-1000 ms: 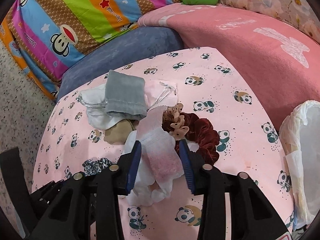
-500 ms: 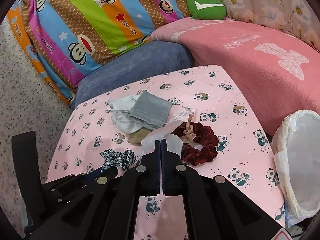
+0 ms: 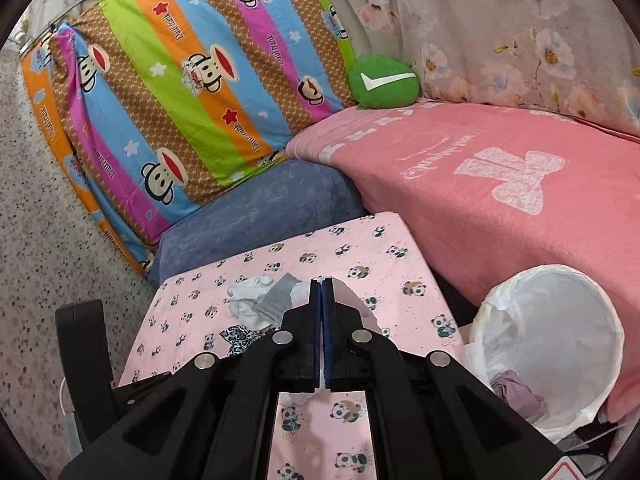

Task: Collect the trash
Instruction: 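Drop the hair tie into the bin with left tool while right drops pink bag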

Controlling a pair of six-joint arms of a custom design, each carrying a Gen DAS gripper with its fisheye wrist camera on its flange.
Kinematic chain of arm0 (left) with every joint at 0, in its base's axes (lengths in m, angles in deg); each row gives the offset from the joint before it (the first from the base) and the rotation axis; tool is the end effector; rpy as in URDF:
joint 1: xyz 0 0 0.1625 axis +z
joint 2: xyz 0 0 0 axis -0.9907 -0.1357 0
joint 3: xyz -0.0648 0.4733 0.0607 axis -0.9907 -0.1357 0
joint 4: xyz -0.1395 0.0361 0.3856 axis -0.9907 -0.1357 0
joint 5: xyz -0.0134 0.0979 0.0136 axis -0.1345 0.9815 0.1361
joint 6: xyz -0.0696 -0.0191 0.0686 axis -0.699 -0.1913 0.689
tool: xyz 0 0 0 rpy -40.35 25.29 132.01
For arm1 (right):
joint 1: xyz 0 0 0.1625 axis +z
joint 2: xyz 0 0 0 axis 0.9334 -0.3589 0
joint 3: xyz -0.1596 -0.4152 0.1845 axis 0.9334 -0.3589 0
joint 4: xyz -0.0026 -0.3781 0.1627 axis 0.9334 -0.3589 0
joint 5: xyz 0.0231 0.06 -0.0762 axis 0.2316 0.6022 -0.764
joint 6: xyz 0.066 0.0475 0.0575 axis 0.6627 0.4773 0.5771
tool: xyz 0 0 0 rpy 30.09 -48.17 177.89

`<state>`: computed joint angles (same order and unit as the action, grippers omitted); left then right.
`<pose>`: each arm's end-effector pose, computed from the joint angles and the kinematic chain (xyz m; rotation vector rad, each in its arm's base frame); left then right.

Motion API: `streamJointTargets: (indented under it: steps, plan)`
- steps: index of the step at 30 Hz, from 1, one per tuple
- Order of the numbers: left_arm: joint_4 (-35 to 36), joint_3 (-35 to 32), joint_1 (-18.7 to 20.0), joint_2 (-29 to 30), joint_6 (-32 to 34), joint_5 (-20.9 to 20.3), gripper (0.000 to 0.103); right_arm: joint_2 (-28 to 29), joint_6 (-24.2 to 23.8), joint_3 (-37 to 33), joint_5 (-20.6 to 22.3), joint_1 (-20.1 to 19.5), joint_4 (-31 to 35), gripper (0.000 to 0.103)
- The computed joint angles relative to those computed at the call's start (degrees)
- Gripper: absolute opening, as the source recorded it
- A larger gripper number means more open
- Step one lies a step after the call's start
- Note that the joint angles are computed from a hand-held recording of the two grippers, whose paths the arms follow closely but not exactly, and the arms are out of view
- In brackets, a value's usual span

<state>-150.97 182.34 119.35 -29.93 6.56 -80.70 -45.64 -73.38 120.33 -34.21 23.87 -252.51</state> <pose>-0.3650 -0.5440 0.0384 0.2733 2.3724 -0.9381 0.1482 -0.5629 0.3184 0.6288 -2.5500 1.0920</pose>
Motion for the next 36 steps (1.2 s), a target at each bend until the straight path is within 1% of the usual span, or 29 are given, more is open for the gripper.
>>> streamJointTargets:
  steps: [7, 10, 14, 16, 23, 28, 31, 32, 33, 34, 35, 36]
  plan:
    - [-0.89, -6.36, -2.11, 4.17, 6.63, -1.15, 0.012, -5.32, 0.31, -0.1, 0.65, -2.43, -0.24, 0.003]
    - [-1.68, -9.3, -2.65, 6.15, 9.75, -2.73, 0.012, -7.59, 0.37, -0.44, 1.08, -4.08, -0.11, 0.003]
    - [-0.56, -13.85, -3.04, 9.01, 12.9, -4.87, 0.012, -9.67, 0.29, -1.39, 1.42, -6.37, 0.44, 0.003]
    - [0.08, -16.28, -3.09, 10.52, 14.32, -6.1, 0.012, -10.39, 0.07, -2.17, 1.51, -7.62, 1.11, 0.003]
    - [3.15, -23.14, -3.3, 14.69, 17.38, -8.34, 0.013, -11.75, -0.07, -4.67, 2.0, -11.22, 3.42, 0.003]
    - [3.75, -26.35, -3.52, 17.13, 19.26, -7.72, 0.014, -11.88, 0.5, -5.9, 2.78, -13.34, 4.39, 0.003]
    - [4.44, -27.75, -3.5, 18.02, 19.47, -7.4, 0.015, -11.4, 1.05, -6.87, 2.6, -13.88, 5.26, 0.004]
    - [4.83, -28.35, -3.56, 18.41, 19.35, -6.88, 0.024, -11.25, 1.24, -7.14, 2.32, -14.01, 5.36, 0.005]
    - [5.01, -28.68, -3.61, 18.69, 19.39, -6.18, 0.032, -11.14, 1.43, -7.15, 1.85, -13.89, 4.99, 0.009]
    - [4.72, -28.86, -3.75, 18.94, 19.55, -5.33, 0.055, -10.98, 1.27, -7.27, 1.33, -13.89, 4.4, 0.009]
    - [3.18, -28.62, -3.98, 19.15, 20.21, -4.32, 0.073, -10.77, 1.31, -7.22, 1.09, -13.7, 4.09, 0.01]
    - [1.75, -28.67, -4.24, 19.56, 20.9, -3.14, 0.079, -10.74, 1.34, -7.22, 1.1, -13.75, 3.9, 0.015]
